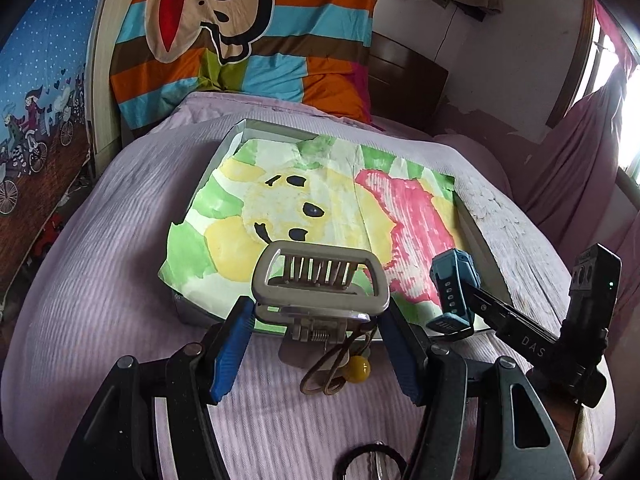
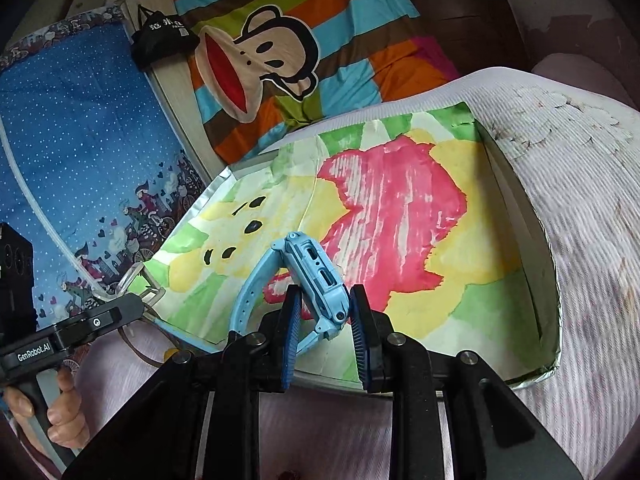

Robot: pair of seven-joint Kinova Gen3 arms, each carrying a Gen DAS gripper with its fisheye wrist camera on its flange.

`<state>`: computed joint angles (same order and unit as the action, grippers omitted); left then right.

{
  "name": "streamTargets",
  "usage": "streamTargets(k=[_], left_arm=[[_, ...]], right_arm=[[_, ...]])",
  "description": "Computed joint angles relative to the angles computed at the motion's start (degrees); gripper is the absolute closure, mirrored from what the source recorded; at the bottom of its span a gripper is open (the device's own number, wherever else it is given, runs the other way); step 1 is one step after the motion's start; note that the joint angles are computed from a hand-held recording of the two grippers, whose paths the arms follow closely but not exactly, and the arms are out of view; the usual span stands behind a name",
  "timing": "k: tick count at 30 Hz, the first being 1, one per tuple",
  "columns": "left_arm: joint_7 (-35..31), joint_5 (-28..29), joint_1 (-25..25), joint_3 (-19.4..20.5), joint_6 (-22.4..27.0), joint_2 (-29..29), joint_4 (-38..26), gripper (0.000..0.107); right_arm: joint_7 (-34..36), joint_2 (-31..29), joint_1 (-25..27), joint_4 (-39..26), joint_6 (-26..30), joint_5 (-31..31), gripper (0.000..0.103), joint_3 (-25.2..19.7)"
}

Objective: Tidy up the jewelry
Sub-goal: 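Lower the smartwatch into the tray and open the right gripper while the left releases the clip there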

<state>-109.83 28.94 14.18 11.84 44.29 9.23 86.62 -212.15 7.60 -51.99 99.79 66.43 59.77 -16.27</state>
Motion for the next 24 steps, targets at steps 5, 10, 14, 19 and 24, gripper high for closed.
streamTargets(k=[5,10,14,19,24], left_arm=[[3.26,-2.23,1.18,-0.01,-0.68,1.15,-0.66,0.046],[0.61,0.91,-0.13,0.61,-2.47,-0.08,1.61,0.034],[-2.54,2.96,-0.48,0.46,-5.49,-2.54,5.31,0.029],[-9.80,10.25,-1.60,-0.58,-9.35,-6.54,11.76,0.019],[-17.25,18.81,-0.47,-3.28,-15.78,-12.13,19.61,0.007]], right_arm=[[2.17,0.20,0.54,-0.94,-0.11,-1.18,0.081,0.34],[2.62,1.04,-1.46,-1.66,3.80,-0.19,0.080,-0.10],[-0.43,1.53,-4.47,-0.93,8.67,2.87,0.059,-0.99],[-3.32,2.83,-9.44,-1.52,17.58,5.79,0.047,-2.29],[-4.41,4.77,-15.17,-3.12,27.18,8.72,0.026,-3.12]])
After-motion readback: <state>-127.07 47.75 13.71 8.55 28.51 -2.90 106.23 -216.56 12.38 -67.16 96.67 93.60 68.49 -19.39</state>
